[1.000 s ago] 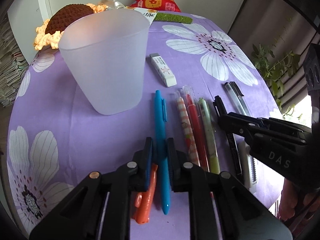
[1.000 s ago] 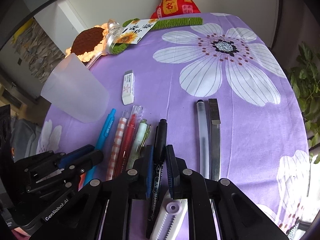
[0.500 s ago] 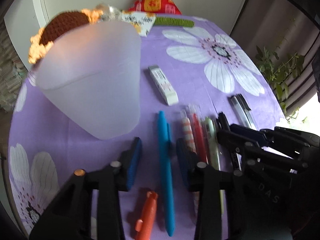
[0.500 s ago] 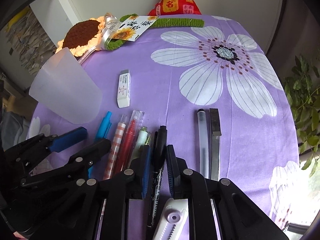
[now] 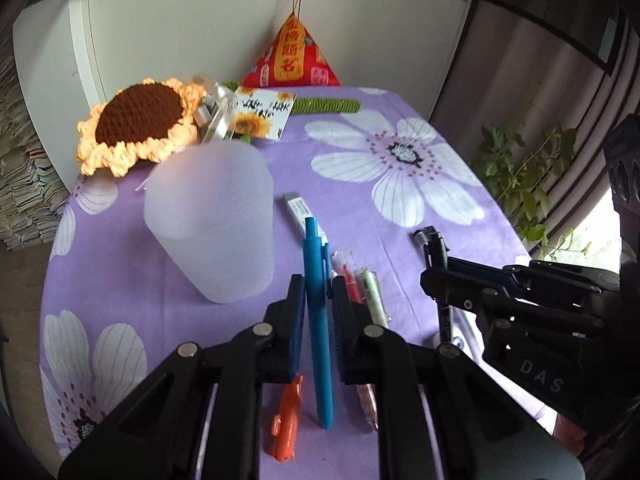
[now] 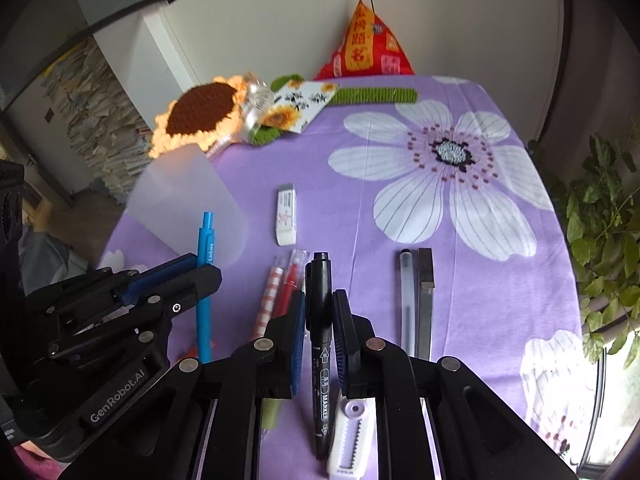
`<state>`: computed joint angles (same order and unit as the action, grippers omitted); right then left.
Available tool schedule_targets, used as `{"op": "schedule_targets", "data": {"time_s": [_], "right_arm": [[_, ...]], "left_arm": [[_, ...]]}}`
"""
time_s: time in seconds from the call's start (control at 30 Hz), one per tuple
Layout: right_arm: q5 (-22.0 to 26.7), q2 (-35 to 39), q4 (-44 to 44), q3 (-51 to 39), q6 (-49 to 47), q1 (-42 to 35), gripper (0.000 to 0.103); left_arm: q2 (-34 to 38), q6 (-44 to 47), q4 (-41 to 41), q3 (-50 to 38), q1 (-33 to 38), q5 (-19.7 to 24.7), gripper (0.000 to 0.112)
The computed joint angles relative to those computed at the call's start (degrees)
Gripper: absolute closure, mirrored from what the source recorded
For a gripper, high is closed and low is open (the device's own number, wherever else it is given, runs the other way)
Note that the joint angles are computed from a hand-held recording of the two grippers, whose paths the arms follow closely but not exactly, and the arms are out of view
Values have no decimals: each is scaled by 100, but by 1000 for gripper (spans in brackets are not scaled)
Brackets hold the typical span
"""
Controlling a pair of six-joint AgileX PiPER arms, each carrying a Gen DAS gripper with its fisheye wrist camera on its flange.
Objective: Organize stationery
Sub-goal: 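Grasp the blue pen with the left tool while the right tool grasps the black marker, then lift both pens upright and carry them above the frosted white cup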
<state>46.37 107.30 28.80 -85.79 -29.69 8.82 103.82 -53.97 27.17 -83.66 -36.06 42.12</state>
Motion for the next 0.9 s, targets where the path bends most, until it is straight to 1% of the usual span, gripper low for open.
{"op": "schedule_targets", "data": {"time_s": [0.1,0.23,0.33,0.47,0.7,0.8,0.9], "right_arm": [[25,-296,250,184,-236,-86,89],[-58,-769,499,478,-520,-133,91],[-109,-1009,617,584,-666,-122,91],[-147,-1205,682,513,-737,-30,91],[-124,-1337,796,88,-851,166,91],[-107,-1220,847,-278,-782,297,91],[13,-1001,895,-752,-649,409,91]], "left_arm": [[-192,-194,219,96,-99,16,101],[-440,-467,541,220,-247,85,101],[-672,-672,780,332,-353,119,101],[-882,-840,1096,355,-452,230,101],[-1248,-985,1617,273,-398,399,101],[-1312,-1013,1834,164,-299,472,101],[-1368,-997,1935,50,-160,517,101]]}}
